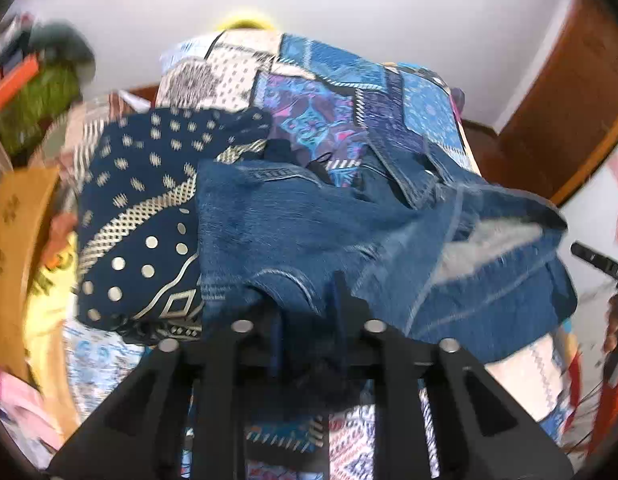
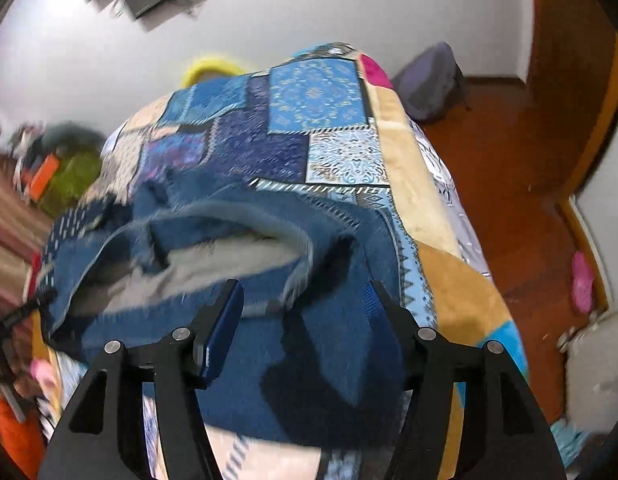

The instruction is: Fold large clothes

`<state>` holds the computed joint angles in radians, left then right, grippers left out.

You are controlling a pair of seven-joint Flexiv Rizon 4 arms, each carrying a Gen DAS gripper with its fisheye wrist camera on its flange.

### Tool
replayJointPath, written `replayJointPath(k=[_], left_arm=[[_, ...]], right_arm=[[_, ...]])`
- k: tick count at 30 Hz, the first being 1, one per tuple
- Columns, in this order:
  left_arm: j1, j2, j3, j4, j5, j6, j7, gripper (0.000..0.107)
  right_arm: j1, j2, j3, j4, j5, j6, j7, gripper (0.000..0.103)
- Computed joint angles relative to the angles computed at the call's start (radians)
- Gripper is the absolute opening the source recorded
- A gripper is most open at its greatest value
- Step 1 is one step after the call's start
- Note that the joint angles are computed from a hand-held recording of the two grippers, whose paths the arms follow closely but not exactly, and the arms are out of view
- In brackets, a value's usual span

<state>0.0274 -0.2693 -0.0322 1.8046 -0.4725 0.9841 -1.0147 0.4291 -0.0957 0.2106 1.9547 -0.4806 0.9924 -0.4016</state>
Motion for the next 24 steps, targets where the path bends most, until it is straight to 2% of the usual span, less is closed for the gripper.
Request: replayJointPath(k=[1, 3, 4, 7, 9, 14, 18, 21, 24], left_arm=[[-0.005, 0.015, 0.002, 0.014, 0.009, 0.014, 0.004, 0.045], [-0.019, 0.052, 0.000, 0.064, 0.008, 0.104, 0.029, 0.064], [-0.023, 0.065, -0.002, 0.086, 0.001, 0.148, 0.045, 0.067], [-0.029, 0.094, -0.008, 0.123, -0.028, 0.193, 0.068, 0.071], [-0.026, 0.100, -0.015, 0.130, -0.065, 0.148, 0.098, 0.071], [-0.045, 0.089, -0.010, 0.151, -0.023, 0.057, 0.130, 0.071], [-0.074, 0.056, 0.000, 0.152, 0.078, 0.040, 0.112, 0.071], [-0.079, 0.023, -0.007, 0.128, 0.111, -0.024, 0.107, 0.071], [-0.105, -0.005, -0.001, 0.129, 0.187, 0.048, 0.097, 0.071]], right_arm=[[0.006, 0.006, 0.006, 0.001, -0.013, -0.017, -0.015, 0.059], [0.017, 0.008, 0.015, -0.003, -0.022, -0.042, -0.044, 0.059], [0.022, 0.007, 0.020, -0.008, -0.017, -0.052, -0.060, 0.059], [0.036, 0.001, 0.029, -0.012, -0.002, -0.075, -0.088, 0.059], [0.046, -0.006, 0.031, -0.018, 0.000, -0.098, -0.093, 0.059], [0.064, -0.025, 0.033, -0.028, 0.016, -0.118, -0.110, 0.059], [0.077, -0.049, 0.038, -0.049, 0.044, -0.138, -0.157, 0.059], [0.091, -0.080, 0.033, -0.073, 0.044, -0.156, -0.190, 0.059], [0.112, -0.105, 0.021, -0.090, -0.002, -0.185, -0.202, 0.059]])
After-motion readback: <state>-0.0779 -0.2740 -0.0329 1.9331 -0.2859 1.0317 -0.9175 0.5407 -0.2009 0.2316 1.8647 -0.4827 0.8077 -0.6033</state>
